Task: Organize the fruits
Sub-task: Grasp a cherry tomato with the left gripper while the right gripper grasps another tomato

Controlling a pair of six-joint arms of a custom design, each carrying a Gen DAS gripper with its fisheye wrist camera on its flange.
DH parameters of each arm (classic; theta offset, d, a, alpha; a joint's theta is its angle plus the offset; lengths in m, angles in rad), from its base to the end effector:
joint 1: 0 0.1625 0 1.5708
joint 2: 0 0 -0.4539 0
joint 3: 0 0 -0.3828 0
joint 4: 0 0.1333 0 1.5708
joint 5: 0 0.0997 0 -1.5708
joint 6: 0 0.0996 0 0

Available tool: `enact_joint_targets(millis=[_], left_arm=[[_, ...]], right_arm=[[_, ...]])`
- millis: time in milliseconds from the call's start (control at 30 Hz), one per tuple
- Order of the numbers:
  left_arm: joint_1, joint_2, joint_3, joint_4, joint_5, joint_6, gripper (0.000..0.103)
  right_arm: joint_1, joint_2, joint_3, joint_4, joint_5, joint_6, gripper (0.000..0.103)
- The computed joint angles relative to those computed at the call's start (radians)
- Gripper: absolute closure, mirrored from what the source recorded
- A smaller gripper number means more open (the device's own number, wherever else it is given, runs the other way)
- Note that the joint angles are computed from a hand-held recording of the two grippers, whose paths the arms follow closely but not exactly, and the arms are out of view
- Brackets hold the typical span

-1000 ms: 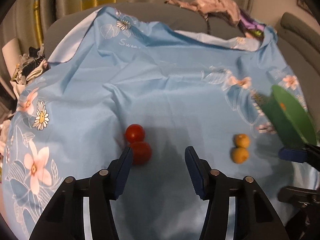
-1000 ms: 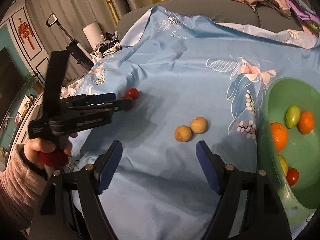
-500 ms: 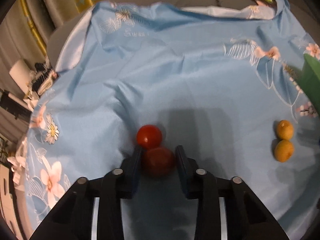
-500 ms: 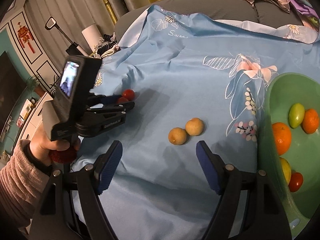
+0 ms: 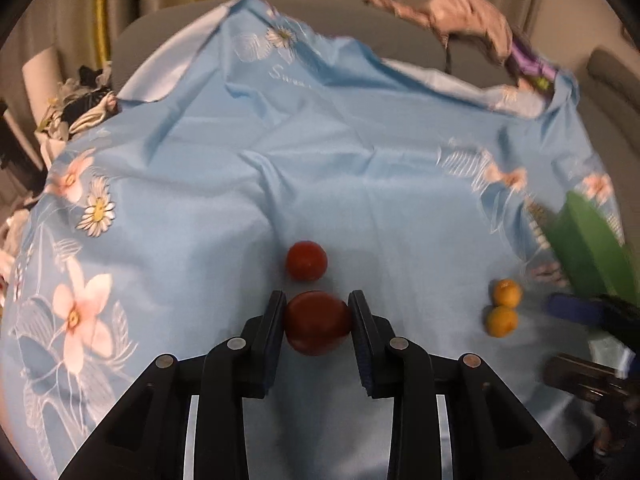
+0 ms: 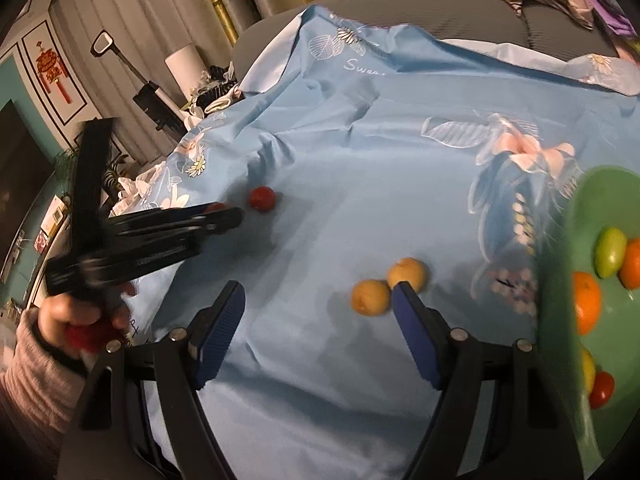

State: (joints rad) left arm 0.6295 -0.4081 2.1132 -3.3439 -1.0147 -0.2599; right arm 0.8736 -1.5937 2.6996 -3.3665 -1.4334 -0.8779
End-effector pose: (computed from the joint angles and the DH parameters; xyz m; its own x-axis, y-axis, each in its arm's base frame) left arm -0.2710 -0.4273 -0.1143 -0.7185 0.4921 -0.4915 0.6434 0.7387 -0.2010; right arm -0.0806 -0.3250 0.2615 -0.9019 -0.0914 0.4221 -0.3110 0.8157 -0.4878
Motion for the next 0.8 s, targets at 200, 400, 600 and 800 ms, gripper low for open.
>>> enact_joint_targets(millis=[200, 400, 600, 800], left_arm=[[0.021, -0.045, 0.046, -0.077, 0.023, -0.022, 0.071], [0.048, -0.056, 0.055, -0.101, 0.028, -0.021, 0.071], [0.064, -0.072, 0.078, -0.149, 0.006, -0.004, 0.071], [0.070, -0.079, 0.086, -0.157, -0.005, 0.005, 0.071]], right_arm=[[0.155, 0.172, -0.102, -0.009, -0.116, 0.072, 0.027], [0.288, 0.325, -0.219, 0.011, -0.230, 0.095, 0.042], [0.346, 0.429, -0.332, 0.082, -0.295, 0.134, 0.054], [0.347, 0.464, -0.361, 0.081, -0.292, 0.129, 0.069]])
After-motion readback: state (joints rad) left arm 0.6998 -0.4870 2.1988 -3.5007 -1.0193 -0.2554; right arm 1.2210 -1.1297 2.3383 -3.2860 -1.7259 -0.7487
